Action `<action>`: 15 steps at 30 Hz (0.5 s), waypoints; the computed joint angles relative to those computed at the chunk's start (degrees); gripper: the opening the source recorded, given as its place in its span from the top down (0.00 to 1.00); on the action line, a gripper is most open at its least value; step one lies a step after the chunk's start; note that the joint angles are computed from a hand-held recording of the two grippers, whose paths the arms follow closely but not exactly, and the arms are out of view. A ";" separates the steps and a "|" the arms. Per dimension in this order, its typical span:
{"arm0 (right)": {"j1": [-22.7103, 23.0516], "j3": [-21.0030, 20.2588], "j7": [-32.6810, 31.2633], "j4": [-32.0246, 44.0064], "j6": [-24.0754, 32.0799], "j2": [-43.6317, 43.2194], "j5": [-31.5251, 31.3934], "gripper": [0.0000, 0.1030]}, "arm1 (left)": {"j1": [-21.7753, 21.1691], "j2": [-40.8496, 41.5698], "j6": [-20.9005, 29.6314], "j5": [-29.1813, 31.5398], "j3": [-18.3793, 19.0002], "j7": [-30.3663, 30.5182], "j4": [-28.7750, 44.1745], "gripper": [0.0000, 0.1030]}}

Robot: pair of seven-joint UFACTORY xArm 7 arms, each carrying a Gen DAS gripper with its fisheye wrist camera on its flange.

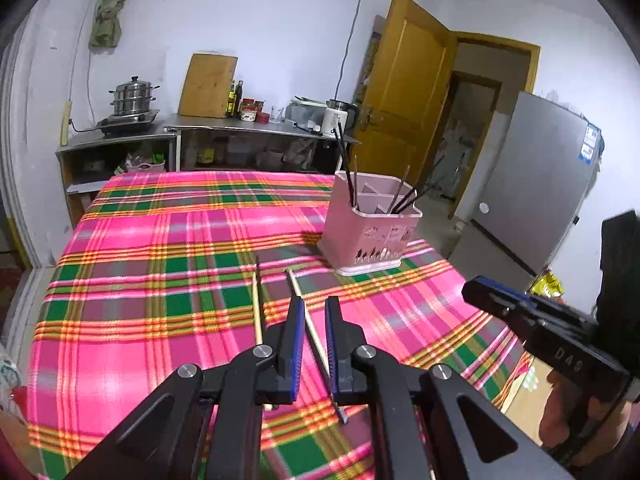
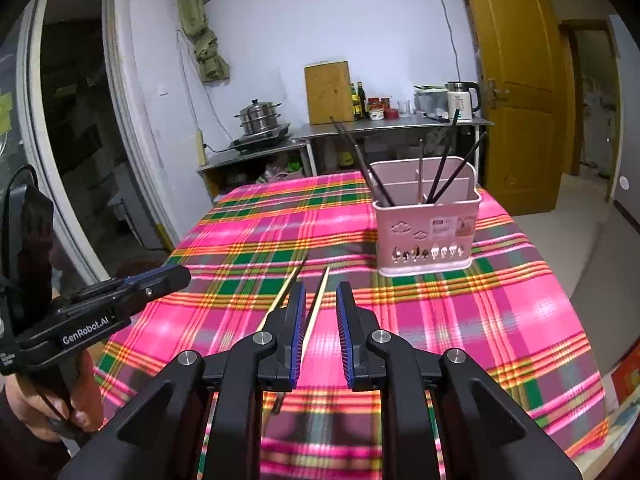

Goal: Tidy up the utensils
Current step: 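Move the right tool back down to the remaining chopsticks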

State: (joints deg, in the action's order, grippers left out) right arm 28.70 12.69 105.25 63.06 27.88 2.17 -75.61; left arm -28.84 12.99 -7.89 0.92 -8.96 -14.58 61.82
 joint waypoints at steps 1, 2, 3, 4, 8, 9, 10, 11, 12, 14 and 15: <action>0.18 0.17 0.18 -0.15 0.03 -0.07 0.24 0.84 | -0.97 -0.68 -0.17 0.06 1.06 -0.11 -1.03 0.91; 0.28 0.25 0.45 -0.41 -0.31 -0.20 0.29 0.84 | -1.86 -1.36 -0.36 0.00 2.02 -0.30 -2.03 0.91; 0.43 0.41 0.63 -0.61 -0.44 -0.25 0.46 0.84 | -2.61 -1.95 -0.38 -0.17 2.81 -0.58 -2.86 0.91; 0.51 0.47 0.52 -0.62 -0.37 -0.21 0.70 0.84 | -2.66 -2.12 -0.24 -0.25 2.85 -0.72 -2.99 0.91; 0.95 0.72 0.07 -0.71 -0.83 0.16 1.72 0.84 | -4.79 -3.15 -0.39 -0.17 5.30 -1.22 -4.63 0.91; 1.05 0.70 -0.36 -0.59 -0.99 0.40 2.15 0.84 | -4.76 -3.08 -0.46 -0.12 5.41 -1.21 -4.73 0.91; 1.15 0.63 -0.76 -0.27 -1.04 0.85 2.46 0.84 | -4.74 -2.88 -0.36 -0.14 5.52 -1.24 -4.63 0.91; 1.28 0.51 -1.02 -0.04 -1.09 1.25 2.66 0.84 | -3.05 -2.52 -0.24 -0.15 3.93 -1.11 -4.48 0.91; 1.39 0.36 -1.67 0.36 -1.21 1.83 3.20 0.84 | -0.38 -2.08 -0.06 -0.15 1.31 -0.84 -4.24 0.89; 1.66 -0.11 -2.76 1.04 -1.48 2.95 4.29 0.84 | 3.25 -0.95 0.11 -0.16 -2.23 -0.40 -3.53 0.85; 1.79 -0.42 -3.36 1.38 -1.65 3.49 4.83 0.84 | 6.03 0.07 0.18 -0.16 -4.93 0.02 -2.91 0.81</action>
State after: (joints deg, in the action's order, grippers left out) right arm 30.49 12.27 101.89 64.44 26.23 5.66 -70.78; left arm -22.81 13.06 -7.71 0.76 -13.89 -14.56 58.91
